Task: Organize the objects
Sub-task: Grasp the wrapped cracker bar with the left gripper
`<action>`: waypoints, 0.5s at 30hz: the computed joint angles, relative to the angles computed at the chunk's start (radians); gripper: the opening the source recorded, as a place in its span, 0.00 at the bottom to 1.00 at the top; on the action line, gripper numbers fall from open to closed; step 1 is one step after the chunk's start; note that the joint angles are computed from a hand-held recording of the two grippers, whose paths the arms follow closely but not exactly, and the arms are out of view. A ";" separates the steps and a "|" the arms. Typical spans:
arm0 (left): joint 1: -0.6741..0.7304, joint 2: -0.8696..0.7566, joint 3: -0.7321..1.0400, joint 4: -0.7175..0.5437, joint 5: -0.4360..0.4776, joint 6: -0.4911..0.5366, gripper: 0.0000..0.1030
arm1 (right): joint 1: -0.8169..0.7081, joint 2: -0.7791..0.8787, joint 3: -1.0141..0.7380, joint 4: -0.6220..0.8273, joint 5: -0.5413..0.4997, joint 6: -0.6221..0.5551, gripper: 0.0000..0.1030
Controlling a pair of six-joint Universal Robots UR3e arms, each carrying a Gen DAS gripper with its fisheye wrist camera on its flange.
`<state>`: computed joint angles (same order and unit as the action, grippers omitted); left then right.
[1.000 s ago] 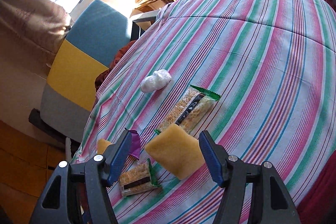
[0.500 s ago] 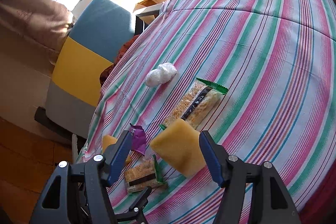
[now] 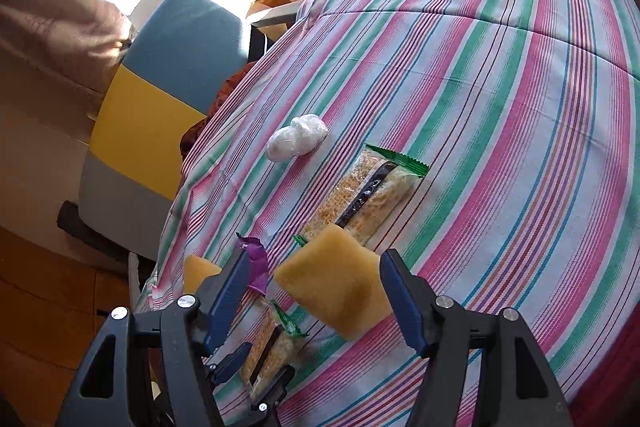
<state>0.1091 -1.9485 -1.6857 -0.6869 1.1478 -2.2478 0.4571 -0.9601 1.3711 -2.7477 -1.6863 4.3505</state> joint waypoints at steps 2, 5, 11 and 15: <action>0.037 0.059 -0.087 0.025 -0.009 -0.013 0.48 | 0.000 0.014 -0.038 0.048 0.007 -0.017 0.66; 0.104 0.162 -0.217 0.042 -0.030 -0.024 0.48 | 0.005 0.046 -0.116 0.137 0.012 -0.054 0.66; 0.242 0.328 -0.388 0.006 -0.079 0.002 0.48 | 0.030 0.136 -0.342 0.391 -0.029 -0.128 0.72; 0.297 0.373 -0.433 -0.020 -0.101 0.008 0.48 | 0.048 0.226 -0.554 0.614 -0.075 -0.173 0.74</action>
